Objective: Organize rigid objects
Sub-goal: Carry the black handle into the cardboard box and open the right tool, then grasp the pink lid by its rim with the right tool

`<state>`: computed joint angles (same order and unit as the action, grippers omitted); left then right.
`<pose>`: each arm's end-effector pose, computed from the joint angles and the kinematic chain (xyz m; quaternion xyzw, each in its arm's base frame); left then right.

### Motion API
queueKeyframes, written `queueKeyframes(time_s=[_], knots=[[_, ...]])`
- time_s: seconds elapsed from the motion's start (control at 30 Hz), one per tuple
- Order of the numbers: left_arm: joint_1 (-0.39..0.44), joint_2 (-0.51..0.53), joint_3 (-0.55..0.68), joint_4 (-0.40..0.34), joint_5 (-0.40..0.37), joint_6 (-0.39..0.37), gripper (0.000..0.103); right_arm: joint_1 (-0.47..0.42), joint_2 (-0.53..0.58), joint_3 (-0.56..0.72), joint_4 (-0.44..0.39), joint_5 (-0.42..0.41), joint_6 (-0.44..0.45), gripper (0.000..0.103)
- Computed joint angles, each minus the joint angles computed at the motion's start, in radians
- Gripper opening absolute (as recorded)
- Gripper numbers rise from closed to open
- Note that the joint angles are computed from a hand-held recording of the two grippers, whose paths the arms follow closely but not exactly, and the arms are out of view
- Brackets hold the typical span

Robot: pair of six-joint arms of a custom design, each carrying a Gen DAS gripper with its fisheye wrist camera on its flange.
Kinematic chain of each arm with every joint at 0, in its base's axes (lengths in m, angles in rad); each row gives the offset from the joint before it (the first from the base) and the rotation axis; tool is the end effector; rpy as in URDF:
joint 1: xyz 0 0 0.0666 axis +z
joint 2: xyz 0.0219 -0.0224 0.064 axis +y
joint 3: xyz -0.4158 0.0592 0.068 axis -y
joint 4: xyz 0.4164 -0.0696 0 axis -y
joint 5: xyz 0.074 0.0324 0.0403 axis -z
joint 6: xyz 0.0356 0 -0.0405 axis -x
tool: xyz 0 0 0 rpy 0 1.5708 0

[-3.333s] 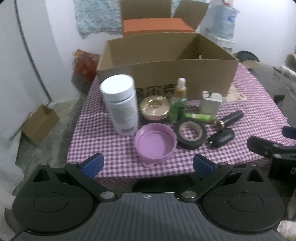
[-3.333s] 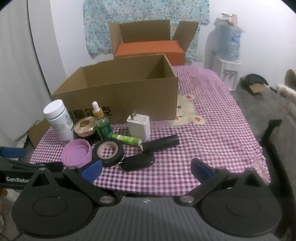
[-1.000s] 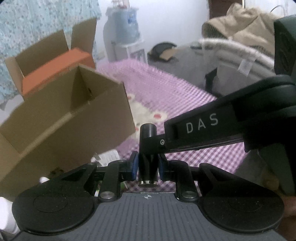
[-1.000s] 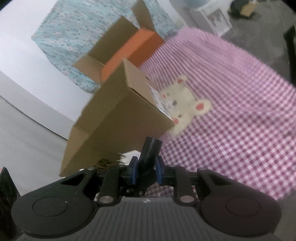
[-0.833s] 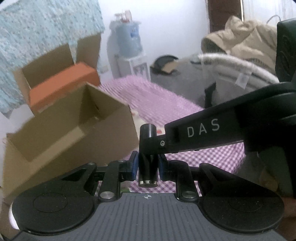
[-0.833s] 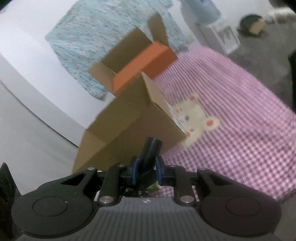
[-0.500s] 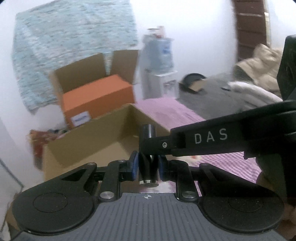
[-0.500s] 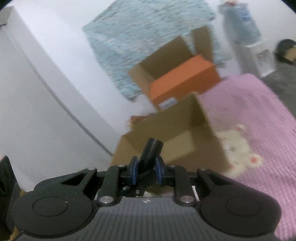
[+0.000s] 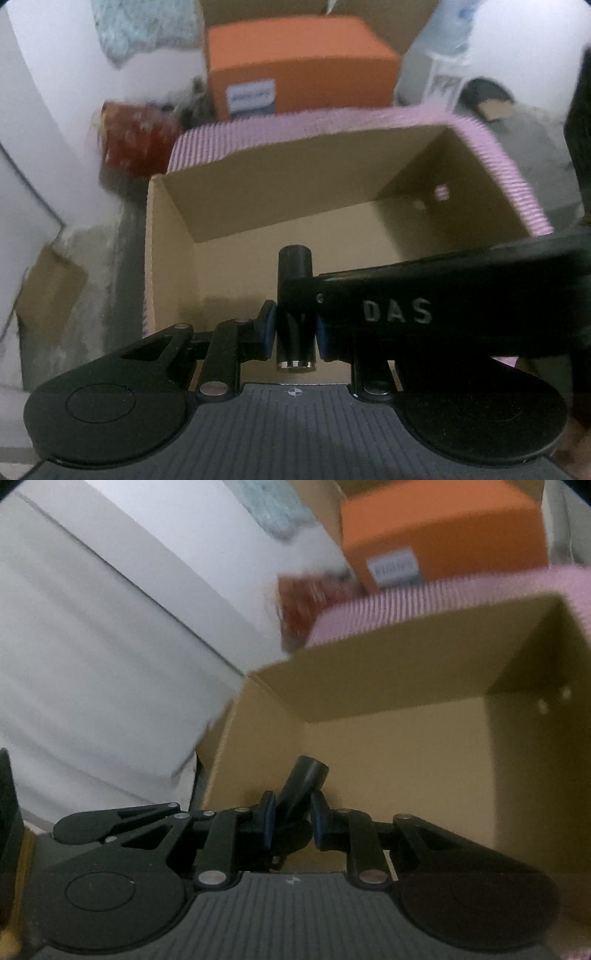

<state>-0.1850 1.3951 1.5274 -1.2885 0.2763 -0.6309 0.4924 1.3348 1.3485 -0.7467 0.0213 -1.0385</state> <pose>0.4624 -0.0968 0.5077 0.4106 0.8785 -0.0864 0.2286 0.4310 0.2299 0.4830 0.2505 0.8785 0.2748 0.3000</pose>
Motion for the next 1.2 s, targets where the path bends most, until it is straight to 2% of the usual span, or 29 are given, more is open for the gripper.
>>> queueKeyframes(time_s=[0.03, 0.13, 0.27, 0.33, 0.5, 0.63, 0.8, 1.03, 1.2], knots=[[-0.007, 0.021, 0.014, -0.002, -0.025, 0.016, 0.021, -0.025, 0.029, 0.019, -0.008, -0.050, 0.000, 0.022], [-0.023, 0.050, 0.019, 0.023, -0.089, 0.037, 0.021, -0.058, 0.088, 0.045, 0.001, -0.123, -0.022, 0.022], [-0.032, 0.063, 0.011, 0.062, -0.154, 0.031, 0.021, -0.075, 0.130, 0.056, 0.018, -0.157, -0.040, 0.022], [-0.029, 0.062, 0.005, 0.082, -0.174, 0.025, 0.022, -0.077, 0.146, 0.057, 0.034, -0.165, -0.057, 0.023], [-0.025, 0.047, -0.004, 0.101, -0.158, 0.021, 0.025, -0.086, 0.138, 0.011, 0.104, -0.182, -0.115, 0.023], [-0.011, 0.034, 0.014, 0.081, -0.115, 0.026, 0.028, -0.084, 0.092, -0.026, 0.120, -0.168, -0.138, 0.023], [0.017, 0.000, 0.029, 0.067, -0.038, 0.022, 0.033, -0.075, -0.020, -0.100, 0.158, -0.124, -0.151, 0.023], [0.114, -0.054, 0.057, 0.014, 0.142, 0.008, 0.037, -0.018, -0.222, -0.216, 0.193, 0.007, -0.181, 0.023], [0.227, -0.105, 0.036, -0.030, 0.292, -0.059, 0.047, 0.104, -0.374, -0.303, 0.203, 0.137, -0.192, 0.023]])
